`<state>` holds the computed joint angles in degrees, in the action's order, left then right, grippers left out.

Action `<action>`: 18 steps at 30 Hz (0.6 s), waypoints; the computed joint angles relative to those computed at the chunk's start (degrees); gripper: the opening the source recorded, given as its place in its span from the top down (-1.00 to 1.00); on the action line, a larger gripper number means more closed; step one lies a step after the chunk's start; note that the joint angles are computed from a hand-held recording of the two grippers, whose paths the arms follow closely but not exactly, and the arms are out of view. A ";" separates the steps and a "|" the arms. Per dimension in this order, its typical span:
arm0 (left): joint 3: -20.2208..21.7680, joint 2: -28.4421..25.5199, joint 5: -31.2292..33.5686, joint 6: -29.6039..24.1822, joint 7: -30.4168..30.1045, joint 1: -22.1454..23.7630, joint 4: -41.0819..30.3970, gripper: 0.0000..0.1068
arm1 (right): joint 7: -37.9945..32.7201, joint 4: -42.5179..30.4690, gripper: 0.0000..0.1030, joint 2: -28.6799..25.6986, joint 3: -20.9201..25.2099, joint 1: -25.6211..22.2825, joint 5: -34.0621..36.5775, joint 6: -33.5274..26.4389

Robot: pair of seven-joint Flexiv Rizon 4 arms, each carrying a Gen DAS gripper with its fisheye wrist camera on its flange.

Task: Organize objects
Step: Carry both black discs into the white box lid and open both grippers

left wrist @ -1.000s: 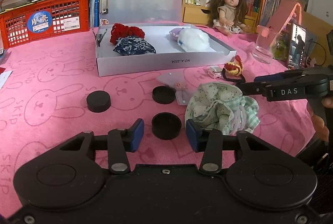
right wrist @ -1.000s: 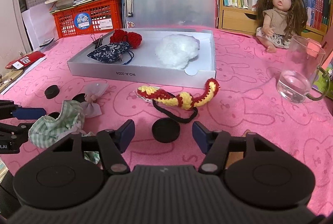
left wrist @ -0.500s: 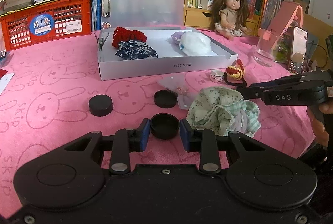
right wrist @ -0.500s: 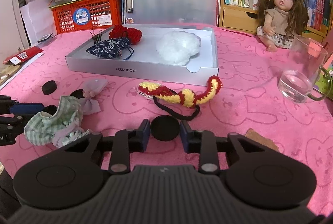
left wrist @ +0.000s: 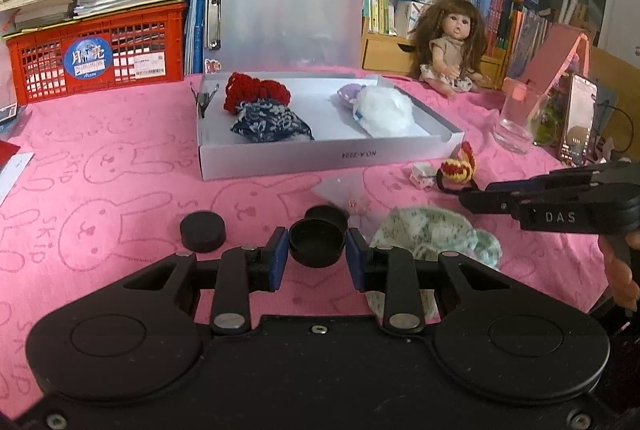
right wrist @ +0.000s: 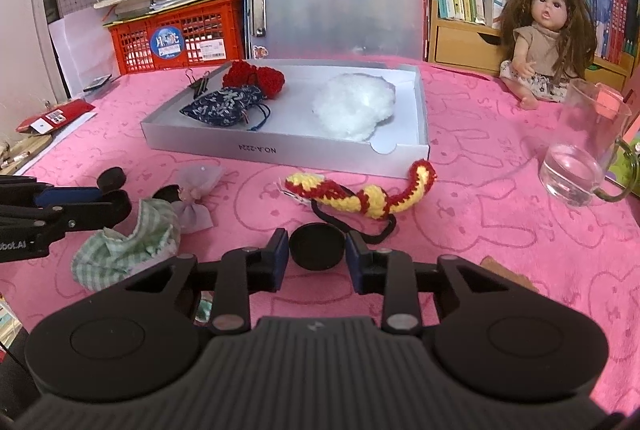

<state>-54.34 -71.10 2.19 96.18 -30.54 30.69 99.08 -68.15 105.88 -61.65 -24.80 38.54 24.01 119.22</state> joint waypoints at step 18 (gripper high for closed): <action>-0.72 -0.85 -5.04 -2.31 -1.76 -7.02 -11.40 0.45 | -1.32 -2.93 0.31 1.53 -0.60 -0.82 1.52 0.36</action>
